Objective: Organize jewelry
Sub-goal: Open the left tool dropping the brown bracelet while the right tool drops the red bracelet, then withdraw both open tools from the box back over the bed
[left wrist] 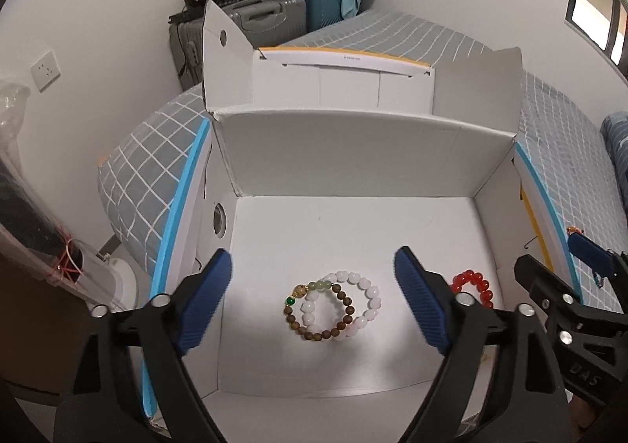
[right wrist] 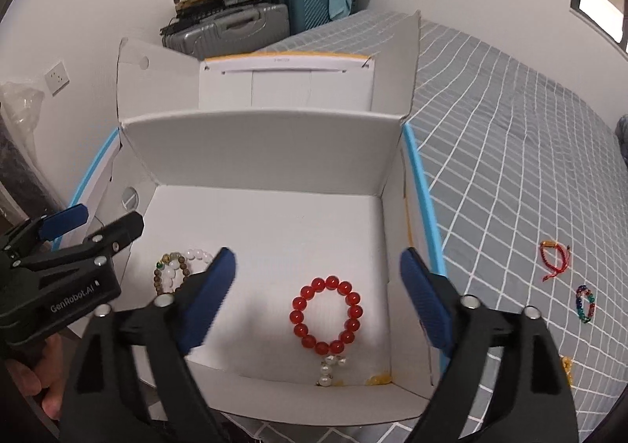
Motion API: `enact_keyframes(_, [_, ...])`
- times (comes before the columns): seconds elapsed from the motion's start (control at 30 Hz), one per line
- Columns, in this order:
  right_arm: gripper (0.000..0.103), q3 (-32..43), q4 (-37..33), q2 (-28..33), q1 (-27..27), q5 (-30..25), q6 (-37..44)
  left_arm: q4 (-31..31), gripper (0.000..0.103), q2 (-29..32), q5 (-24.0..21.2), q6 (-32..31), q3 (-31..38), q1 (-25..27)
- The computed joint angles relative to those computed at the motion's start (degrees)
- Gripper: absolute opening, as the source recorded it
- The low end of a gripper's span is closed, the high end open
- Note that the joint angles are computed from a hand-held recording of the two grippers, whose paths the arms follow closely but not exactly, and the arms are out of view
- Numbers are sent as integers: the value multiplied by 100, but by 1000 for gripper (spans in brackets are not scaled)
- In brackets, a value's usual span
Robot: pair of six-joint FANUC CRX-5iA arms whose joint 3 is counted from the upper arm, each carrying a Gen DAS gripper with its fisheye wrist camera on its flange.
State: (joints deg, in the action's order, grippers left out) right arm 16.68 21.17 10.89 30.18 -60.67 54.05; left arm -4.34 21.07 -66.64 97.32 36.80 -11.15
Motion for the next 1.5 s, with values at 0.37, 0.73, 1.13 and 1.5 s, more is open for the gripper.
enact_keyframes(0.37, [95,-254,109,-263,-163,85,-236,66,97,-134,189,-90,-156,-81])
enact_keyframes(0.73, [95,-774,569,-751,-227,-57,-416,120,97,-134,136,-253,0,-339])
enact_keyframes(1.13, [95,-1444,989,-1409,-552,-273,-778,101,97,-55,4,-391,247,-821])
enact_keyframes(1.5, [95,-1866,999,-1909,-1164,-508,-858,257,97,208,-160,-522,661,-1349])
